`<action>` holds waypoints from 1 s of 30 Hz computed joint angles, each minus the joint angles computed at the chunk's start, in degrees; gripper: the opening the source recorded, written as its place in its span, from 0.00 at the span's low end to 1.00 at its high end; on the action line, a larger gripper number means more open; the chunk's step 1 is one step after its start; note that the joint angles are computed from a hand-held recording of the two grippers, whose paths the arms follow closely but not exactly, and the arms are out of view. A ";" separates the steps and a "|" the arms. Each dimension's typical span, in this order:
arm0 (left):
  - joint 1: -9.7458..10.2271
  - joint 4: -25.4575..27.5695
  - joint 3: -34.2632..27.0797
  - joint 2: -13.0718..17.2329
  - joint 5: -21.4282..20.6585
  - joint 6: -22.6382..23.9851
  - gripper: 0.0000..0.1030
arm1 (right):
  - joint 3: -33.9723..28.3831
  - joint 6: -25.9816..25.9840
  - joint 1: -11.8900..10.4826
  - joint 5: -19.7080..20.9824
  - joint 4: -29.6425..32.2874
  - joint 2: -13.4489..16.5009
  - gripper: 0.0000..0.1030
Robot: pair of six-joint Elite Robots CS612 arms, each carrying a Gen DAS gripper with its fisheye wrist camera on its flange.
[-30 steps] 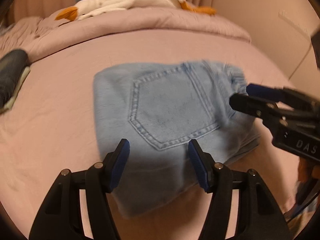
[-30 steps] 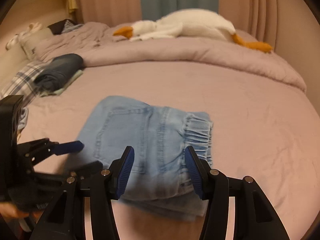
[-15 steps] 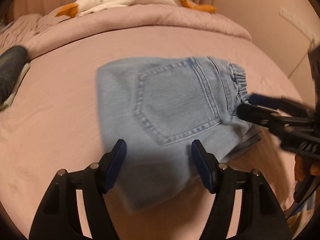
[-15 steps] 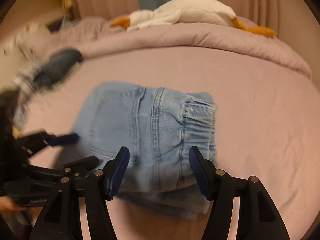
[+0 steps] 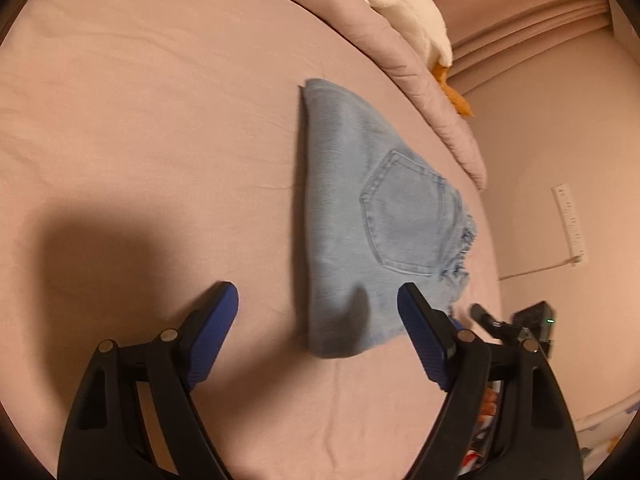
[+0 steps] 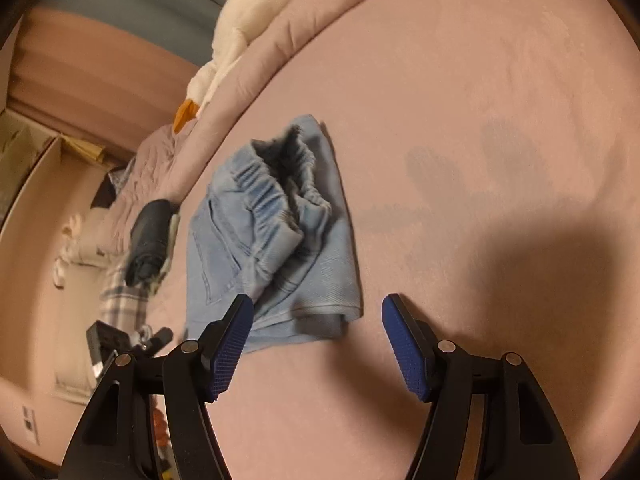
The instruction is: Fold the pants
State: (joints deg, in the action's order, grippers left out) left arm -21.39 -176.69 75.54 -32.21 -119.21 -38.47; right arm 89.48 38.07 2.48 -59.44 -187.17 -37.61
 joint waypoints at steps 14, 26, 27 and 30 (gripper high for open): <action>-0.02 5.26 -8.10 3.68 -4.81 0.73 0.79 | -8.28 -2.56 0.46 3.28 5.02 3.49 0.75; -1.83 10.12 -10.32 3.78 2.89 8.84 0.81 | -11.70 -7.40 1.48 -0.41 6.81 4.67 0.79; -1.97 10.13 -10.00 3.59 3.58 9.66 0.81 | -11.62 -7.47 1.49 -0.56 6.42 4.71 0.79; -2.36 10.57 -9.28 3.11 5.54 12.58 0.80 | -11.64 -7.79 1.54 -0.88 6.04 4.79 0.79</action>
